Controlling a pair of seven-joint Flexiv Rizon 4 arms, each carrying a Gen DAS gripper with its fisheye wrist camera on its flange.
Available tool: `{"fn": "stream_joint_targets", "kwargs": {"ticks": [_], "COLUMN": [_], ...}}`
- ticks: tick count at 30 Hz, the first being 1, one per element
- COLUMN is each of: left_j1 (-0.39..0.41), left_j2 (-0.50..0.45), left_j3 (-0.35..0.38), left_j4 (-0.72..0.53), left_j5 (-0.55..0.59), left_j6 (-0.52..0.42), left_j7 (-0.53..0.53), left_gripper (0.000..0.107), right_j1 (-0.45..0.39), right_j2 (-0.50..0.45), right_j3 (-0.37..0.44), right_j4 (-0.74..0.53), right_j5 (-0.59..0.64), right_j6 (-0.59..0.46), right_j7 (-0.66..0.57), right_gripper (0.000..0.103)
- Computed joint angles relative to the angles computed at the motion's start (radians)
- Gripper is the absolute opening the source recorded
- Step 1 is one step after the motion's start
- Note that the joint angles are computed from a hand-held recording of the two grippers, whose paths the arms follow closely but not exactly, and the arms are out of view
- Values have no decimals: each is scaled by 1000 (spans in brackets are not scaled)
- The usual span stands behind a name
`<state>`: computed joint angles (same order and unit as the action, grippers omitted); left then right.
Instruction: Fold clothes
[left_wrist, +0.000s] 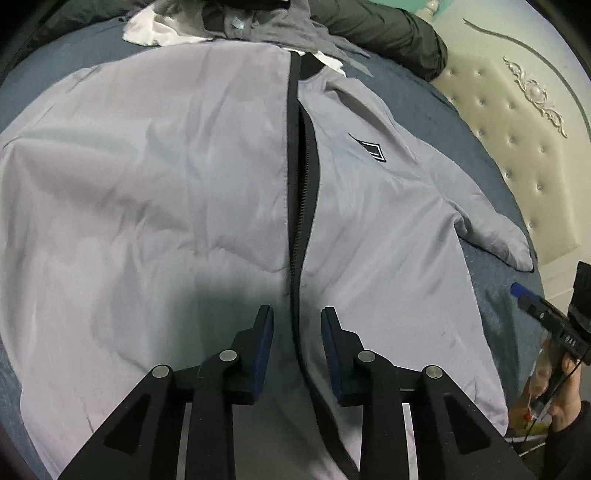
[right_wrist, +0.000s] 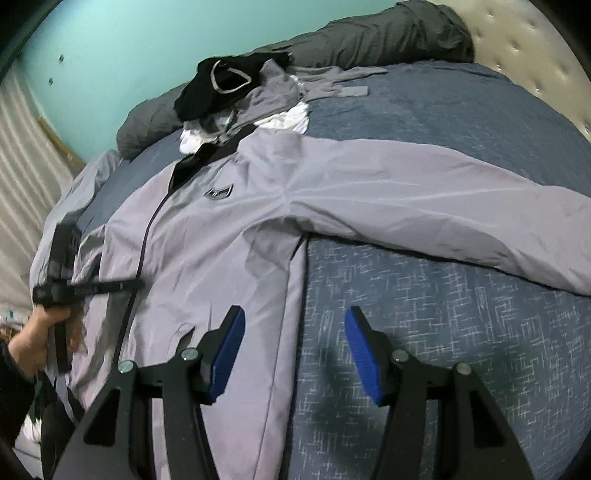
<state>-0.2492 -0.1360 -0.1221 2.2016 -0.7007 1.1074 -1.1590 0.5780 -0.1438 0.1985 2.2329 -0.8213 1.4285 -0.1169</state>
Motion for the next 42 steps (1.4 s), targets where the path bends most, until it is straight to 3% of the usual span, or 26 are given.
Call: {"fn": "stream_joint_targets", "kwargs": {"ticks": [4,7,14,16,20,28,33,35,36,37,38,39,40,42], "left_j1": [2,16,81,110,177,273,290,286,283,278,274,272,270,268], "left_j2": [23,86,279,348,466,606,659,684,695,700,705,713,723,757], "left_j3": [5,43,150,182,237,312,318,318,318,321,323,319,316,311], "left_j4": [3,25,97,130,188,308,377,401,410,414,417,419,420,415], "left_j5": [-4,57,218,265,362,418,414,401,396,385,376,377,379,402], "left_j6": [5,-32,-194,-247,-362,-534,-564,-564,-563,-571,-579,-583,-586,-600], "left_j7": [-1,-25,-23,-16,-24,4,36,53,60,71,82,88,94,101], "left_gripper": [30,40,46,54,57,62,62,61,60,47,37,22,15,12], "right_j1": [-8,-15,23,34,65,131,147,157,159,161,163,164,164,161], "right_j2": [-16,-16,47,59,64,81,77,76,76,79,82,88,94,121], "right_j3": [65,127,161,184,222,227,243,239,237,234,231,229,225,219], "right_j4": [-7,-7,35,24,-17,-16,-21,-9,-5,6,20,33,47,78], "right_j5": [172,351,527,578,701,706,785,759,748,736,721,706,683,628], "right_j6": [-18,-29,-49,-91,-191,-280,-307,-300,-291,-265,-233,-210,-188,-151], "right_j7": [-121,-232,-264,-308,-413,-364,-380,-350,-338,-316,-288,-259,-226,-149], "right_gripper": [57,57,57,57,57,57,57,57,57,46,24,16,13,6]}}
